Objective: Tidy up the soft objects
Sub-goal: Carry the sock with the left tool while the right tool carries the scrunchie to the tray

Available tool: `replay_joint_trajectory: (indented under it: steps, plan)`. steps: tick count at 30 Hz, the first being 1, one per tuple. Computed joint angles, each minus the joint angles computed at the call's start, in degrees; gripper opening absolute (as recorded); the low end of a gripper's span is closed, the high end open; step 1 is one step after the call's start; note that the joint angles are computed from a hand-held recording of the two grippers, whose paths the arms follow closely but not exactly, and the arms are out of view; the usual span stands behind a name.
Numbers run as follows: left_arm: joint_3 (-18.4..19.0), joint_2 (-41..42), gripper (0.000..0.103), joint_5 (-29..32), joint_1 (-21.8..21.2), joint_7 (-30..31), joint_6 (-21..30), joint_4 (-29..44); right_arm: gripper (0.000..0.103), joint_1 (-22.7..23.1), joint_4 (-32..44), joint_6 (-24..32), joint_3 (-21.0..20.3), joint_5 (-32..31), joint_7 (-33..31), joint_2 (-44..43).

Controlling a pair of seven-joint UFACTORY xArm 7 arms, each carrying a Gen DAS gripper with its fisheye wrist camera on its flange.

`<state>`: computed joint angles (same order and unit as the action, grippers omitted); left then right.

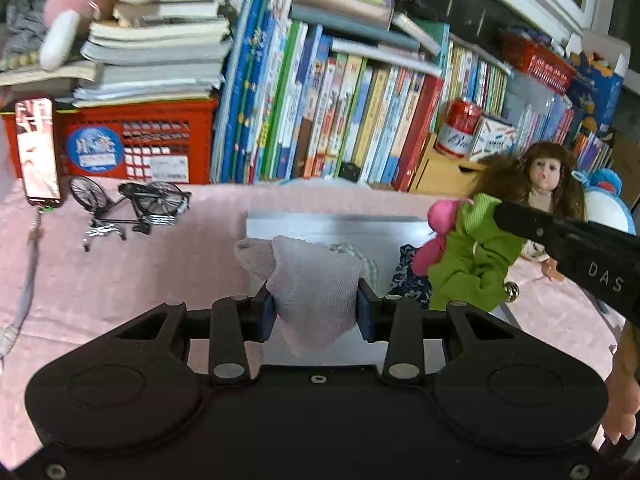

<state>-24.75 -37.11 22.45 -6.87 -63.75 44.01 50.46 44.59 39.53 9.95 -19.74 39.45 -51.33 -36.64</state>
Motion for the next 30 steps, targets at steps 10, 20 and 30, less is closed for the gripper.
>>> replay_joint_trajectory:
  steps: [10,20,30]
  plan:
    - [5.13,10.29,0.037,-2.82,-1.46,3.47,1.02,4.92,0.008,-6.90,11.58,7.53,4.26,2.46,4.22,14.47]
    - [8.05,17.63,0.037,-1.99,-3.47,5.62,3.59,10.07,0.008,-16.68,18.63,14.04,11.96,1.29,10.87,24.06]
    - [10.37,19.77,0.037,-2.02,-4.96,6.15,4.19,10.52,0.008,-25.78,21.12,19.31,19.08,-3.34,16.72,28.07]
